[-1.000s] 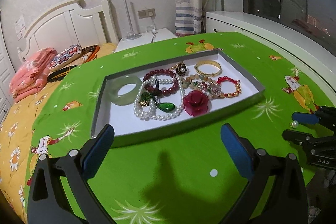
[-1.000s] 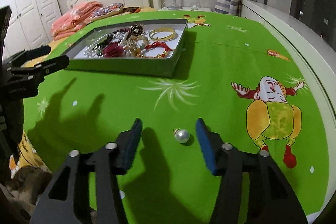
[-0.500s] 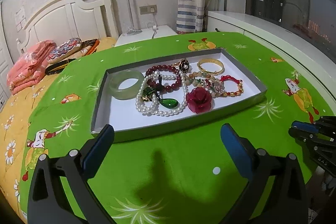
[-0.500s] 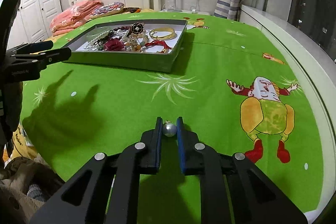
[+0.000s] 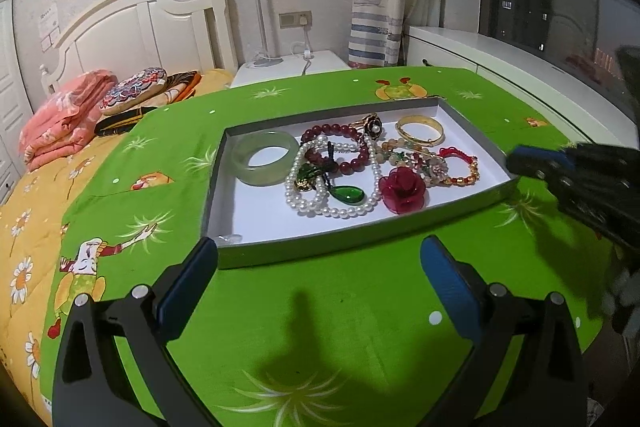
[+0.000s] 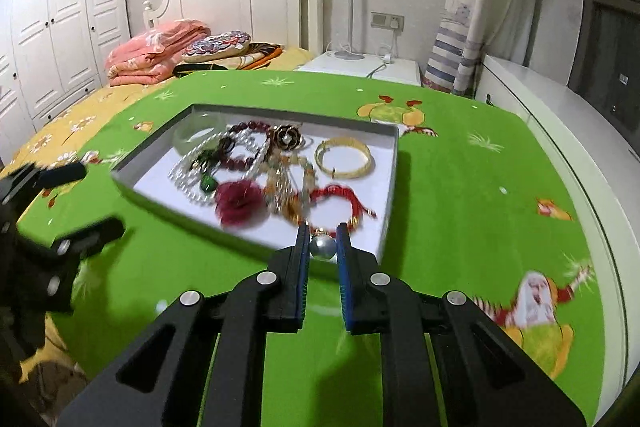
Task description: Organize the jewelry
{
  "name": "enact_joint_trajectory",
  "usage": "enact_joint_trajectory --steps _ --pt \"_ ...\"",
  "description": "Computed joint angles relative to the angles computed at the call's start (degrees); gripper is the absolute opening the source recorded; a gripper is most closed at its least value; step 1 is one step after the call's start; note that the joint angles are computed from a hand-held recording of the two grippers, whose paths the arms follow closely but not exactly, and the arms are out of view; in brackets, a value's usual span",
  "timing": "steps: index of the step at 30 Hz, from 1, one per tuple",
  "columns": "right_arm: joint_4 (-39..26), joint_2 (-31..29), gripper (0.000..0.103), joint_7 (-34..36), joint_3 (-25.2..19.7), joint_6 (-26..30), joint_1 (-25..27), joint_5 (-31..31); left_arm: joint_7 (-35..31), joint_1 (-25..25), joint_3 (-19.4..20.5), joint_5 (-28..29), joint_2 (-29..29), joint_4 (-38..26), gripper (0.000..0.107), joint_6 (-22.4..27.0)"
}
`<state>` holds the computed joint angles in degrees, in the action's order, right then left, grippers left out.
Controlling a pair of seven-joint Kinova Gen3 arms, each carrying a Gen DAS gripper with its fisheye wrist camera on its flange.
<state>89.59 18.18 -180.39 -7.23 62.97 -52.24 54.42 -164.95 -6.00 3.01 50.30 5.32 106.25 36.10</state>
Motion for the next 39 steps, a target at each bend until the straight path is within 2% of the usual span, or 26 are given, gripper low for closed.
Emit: enact_joint_trajectory --steps 3,6,11,16,18,20,22,23,24,27,28,30,34,36,39 --pt "-1.5 1.3 0.015 2.1 0.5 -2.0 2.2 -2.3 -0.5 -0.2 0.0 0.0 0.5 -0.6 0.098 1.2" --pt "-3.0 2.7 0.015 3.8 1.2 -2.6 2.7 -4.0 -0.4 0.5 0.6 -1.4 0.9 -1.1 0.098 0.2" --pt "-3.9 3.7 0.015 4.8 2.7 -4.5 3.2 -5.8 4.7 2.8 1.7 -7.1 2.3 -3.3 0.098 -2.9" --pt "-5.3 3.3 0.017 5.7 3.7 -4.1 3.0 -6.8 13.0 4.3 1.9 -14.2 4.3 -8.1 0.098 -2.9" --pt "-6.3 2.9 0.035 5.9 3.9 -3.0 2.5 -6.1 14.7 3.6 2.8 -15.3 4.7 -9.5 0.098 -2.9" --pt "-7.3 2.3 0.040 5.9 4.0 -1.7 2.1 -5.1 17.7 3.6 2.8 -16.8 4.8 -11.0 0.098 -3.3" --pt "-8.8 2.1 0.041 6.5 3.8 0.0 2.1 -5.5 18.4 2.3 3.3 -15.7 4.9 -11.9 0.098 -2.6" --pt "-9.5 2.0 0.048 6.3 3.7 1.1 1.9 -5.6 17.8 1.5 3.6 -14.6 4.8 -12.0 0.098 -2.4" --pt "-9.8 1.9 0.059 5.6 3.7 1.9 1.6 -5.4 17.0 0.9 3.9 -13.5 4.6 -11.7 0.098 -2.6" --pt "-9.5 1.2 0.071 3.2 3.1 3.0 0.8 -4.1 13.0 -0.3 4.1 -9.7 3.2 -9.5 0.098 -4.9" --pt "-9.9 1.4 0.073 2.4 3.1 4.3 -0.1 -3.8 11.6 -1.0 4.5 -8.6 2.7 -8.6 0.098 -5.5" --pt "-11.8 2.8 0.084 1.2 2.8 8.5 -2.1 -3.1 11.6 -0.7 3.6 -8.1 1.9 -7.2 0.098 -5.9" --pt "-13.6 4.5 0.084 1.2 2.4 11.5 -4.2 -2.8 15.1 1.3 1.5 -11.6 0.9 -5.4 0.098 -6.5" --pt "-14.3 5.2 0.084 1.0 2.5 12.8 -5.3 -2.9 12.4 -0.1 2.4 -9.6 0.0 -3.7 0.098 -7.1" --pt "-15.5 6.1 0.084 0.4 2.7 14.4 -6.6 -3.2 9.0 -0.9 1.3 -5.6 -0.4 -3.0 0.098 -4.1"
